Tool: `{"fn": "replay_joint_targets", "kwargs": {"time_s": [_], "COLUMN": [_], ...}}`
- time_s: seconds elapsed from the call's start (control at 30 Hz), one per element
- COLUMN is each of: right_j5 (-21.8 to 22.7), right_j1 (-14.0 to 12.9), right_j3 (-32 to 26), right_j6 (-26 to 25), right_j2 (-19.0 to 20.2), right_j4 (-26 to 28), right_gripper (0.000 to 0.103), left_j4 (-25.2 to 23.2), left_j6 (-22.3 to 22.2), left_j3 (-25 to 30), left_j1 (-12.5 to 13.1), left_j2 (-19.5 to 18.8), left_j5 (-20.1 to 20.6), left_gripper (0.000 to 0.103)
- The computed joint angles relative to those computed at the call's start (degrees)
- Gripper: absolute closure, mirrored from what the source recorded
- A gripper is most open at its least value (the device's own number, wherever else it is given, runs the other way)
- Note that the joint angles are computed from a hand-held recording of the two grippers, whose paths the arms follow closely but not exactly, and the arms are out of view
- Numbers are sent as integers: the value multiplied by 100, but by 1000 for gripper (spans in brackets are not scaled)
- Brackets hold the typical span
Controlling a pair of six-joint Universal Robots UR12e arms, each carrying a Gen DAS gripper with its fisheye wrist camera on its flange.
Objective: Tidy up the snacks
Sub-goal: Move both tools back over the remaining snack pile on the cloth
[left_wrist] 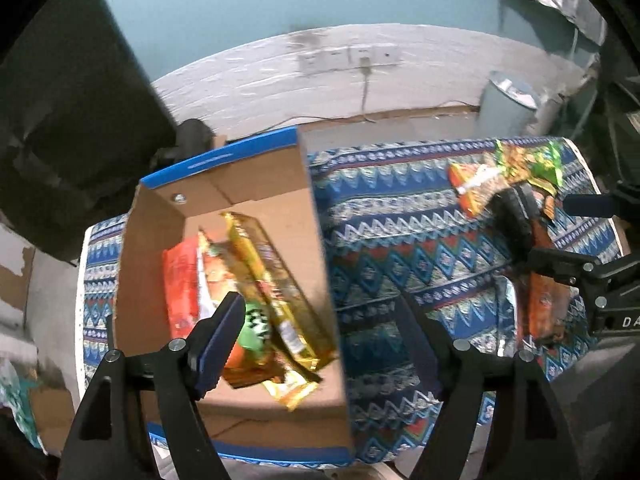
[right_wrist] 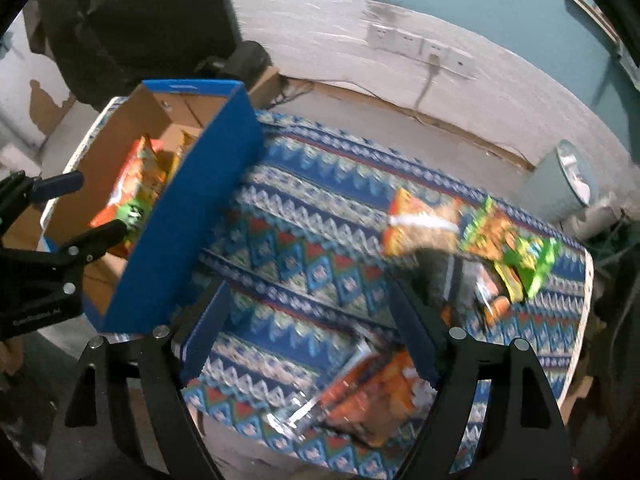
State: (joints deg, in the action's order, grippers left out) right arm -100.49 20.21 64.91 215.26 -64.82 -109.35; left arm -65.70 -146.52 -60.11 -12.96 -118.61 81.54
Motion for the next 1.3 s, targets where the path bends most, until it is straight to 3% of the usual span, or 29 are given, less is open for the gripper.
{"fn": "replay_joint_targets", "kwargs": {"time_s": [0.37,0.83,1.17,1.3], "right_j5": [192,479,966,867], "right_j1": [-109,-237,-303,-281], "right_j3": [933,1720,1976,2037], "right_j6": [709,1783,1900,1774], "right_j2": [-504,-748,-751,-793], "right_j4": [-180,-265,-293,-229], "right_gripper": [22,22,22,26], "left_j4": [-113,-460,-749,-861], "left_j6": [341,539,371,355], "left_j3": [-356,-611,-548,-534], "left_j1": [-207,-493,-583,-615], "left_j2": [173,204,125,118], "left_j5": [78,389,450,368], "left_gripper": [23,23,23,23]}}
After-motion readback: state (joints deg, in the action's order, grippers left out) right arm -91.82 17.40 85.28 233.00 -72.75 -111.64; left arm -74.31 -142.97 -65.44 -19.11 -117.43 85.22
